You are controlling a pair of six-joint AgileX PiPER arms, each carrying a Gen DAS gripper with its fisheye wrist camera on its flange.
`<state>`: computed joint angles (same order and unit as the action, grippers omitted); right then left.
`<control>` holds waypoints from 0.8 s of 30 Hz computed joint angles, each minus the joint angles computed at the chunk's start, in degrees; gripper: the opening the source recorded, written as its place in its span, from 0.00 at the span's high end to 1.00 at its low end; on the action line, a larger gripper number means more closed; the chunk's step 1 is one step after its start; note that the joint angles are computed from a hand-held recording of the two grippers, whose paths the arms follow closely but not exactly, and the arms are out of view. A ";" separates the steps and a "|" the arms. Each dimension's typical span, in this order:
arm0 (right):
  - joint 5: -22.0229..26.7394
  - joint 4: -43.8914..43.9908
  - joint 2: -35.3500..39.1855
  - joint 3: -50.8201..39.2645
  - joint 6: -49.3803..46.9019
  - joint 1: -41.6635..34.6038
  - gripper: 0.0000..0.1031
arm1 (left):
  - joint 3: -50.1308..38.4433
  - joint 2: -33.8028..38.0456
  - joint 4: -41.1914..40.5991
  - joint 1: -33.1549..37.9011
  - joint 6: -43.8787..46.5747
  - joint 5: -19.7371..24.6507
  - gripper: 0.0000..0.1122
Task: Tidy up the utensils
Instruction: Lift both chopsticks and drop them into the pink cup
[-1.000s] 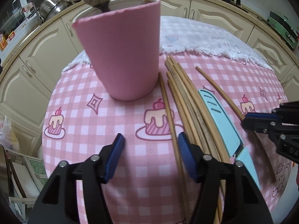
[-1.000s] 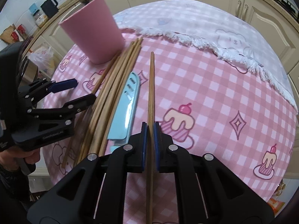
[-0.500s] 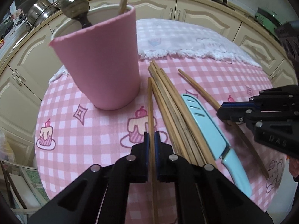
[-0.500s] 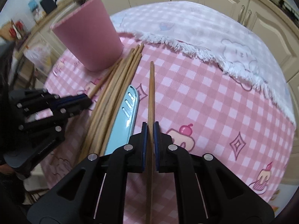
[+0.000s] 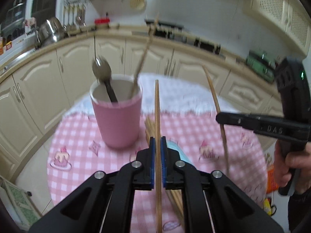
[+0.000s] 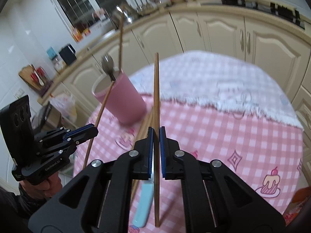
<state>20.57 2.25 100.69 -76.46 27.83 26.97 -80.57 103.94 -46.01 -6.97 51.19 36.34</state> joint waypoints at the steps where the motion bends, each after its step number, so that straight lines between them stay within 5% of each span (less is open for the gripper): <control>1: -1.25 -1.62 -0.64 0.06 1.55 0.23 0.93 | 0.51 -0.69 -2.78 0.69 2.13 -0.52 0.96; 9: -1.99 -11.19 -0.11 -6.10 8.43 1.68 0.93 | -0.62 -2.97 -19.82 3.69 12.37 -5.38 0.96; 24: 5.37 -12.19 7.61 -31.94 1.45 2.65 0.93 | -13.26 1.34 -38.58 3.17 25.13 -13.30 0.96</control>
